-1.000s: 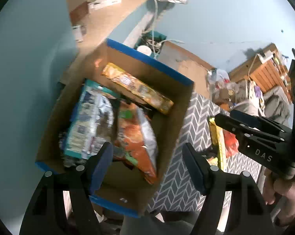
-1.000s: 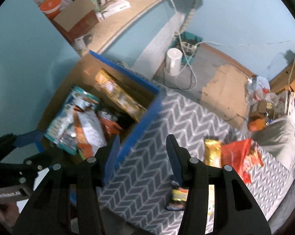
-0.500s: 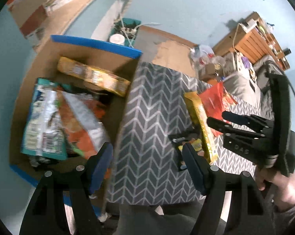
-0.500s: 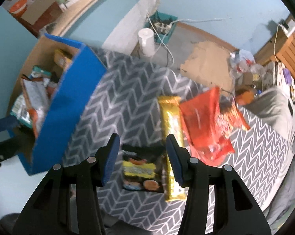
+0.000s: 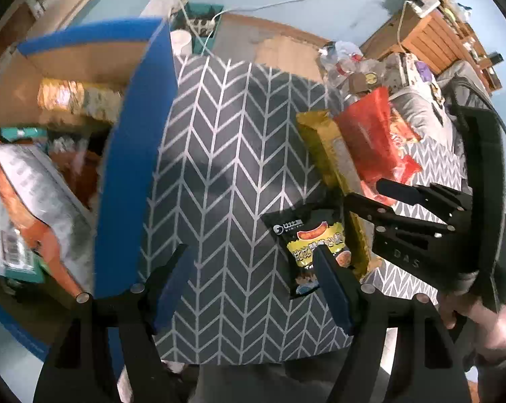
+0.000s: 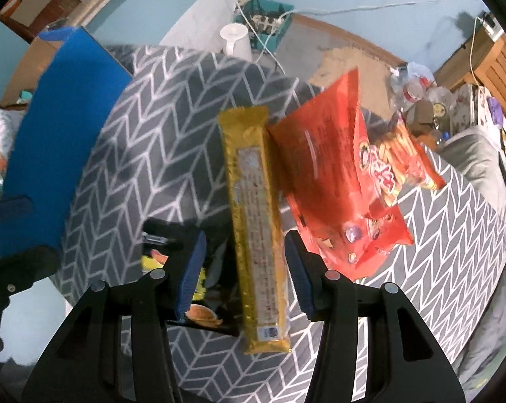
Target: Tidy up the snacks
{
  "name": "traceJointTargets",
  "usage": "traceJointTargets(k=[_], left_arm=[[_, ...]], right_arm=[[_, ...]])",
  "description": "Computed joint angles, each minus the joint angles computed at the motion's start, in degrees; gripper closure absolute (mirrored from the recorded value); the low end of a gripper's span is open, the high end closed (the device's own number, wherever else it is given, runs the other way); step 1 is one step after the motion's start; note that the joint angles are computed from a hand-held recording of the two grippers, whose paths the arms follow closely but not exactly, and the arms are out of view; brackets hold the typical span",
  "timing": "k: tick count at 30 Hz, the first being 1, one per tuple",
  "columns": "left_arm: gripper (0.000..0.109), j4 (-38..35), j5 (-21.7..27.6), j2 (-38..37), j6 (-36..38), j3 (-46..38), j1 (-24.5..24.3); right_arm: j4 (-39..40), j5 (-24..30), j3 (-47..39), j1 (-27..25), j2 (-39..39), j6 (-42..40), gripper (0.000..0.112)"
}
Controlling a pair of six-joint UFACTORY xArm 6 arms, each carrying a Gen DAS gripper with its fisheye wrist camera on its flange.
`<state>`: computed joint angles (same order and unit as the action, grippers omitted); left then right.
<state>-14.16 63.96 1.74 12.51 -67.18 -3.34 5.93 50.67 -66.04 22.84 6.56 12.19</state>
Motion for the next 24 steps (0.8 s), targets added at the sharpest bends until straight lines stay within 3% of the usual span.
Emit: traceJointTargets(k=[11,16,24], left_arm=[[0.031,-0.5,-2.6,1.0,-2.8,3.9,-1.0],[0.031,0.4,-2.6,1.3,-3.6,4.9,-0.9],[0.031,0.3,-0.7,-0.2,-3.1,6.6,1.9]], right_arm=[[0.2,-2.0,2.8,0.7,0.6,-0.9,0.063],[-1.4,-2.8,3.6,2.0,0.5,1.1,0.08],[4.6,-2.6,3.9,4.3,0.6,3.3,0.081]])
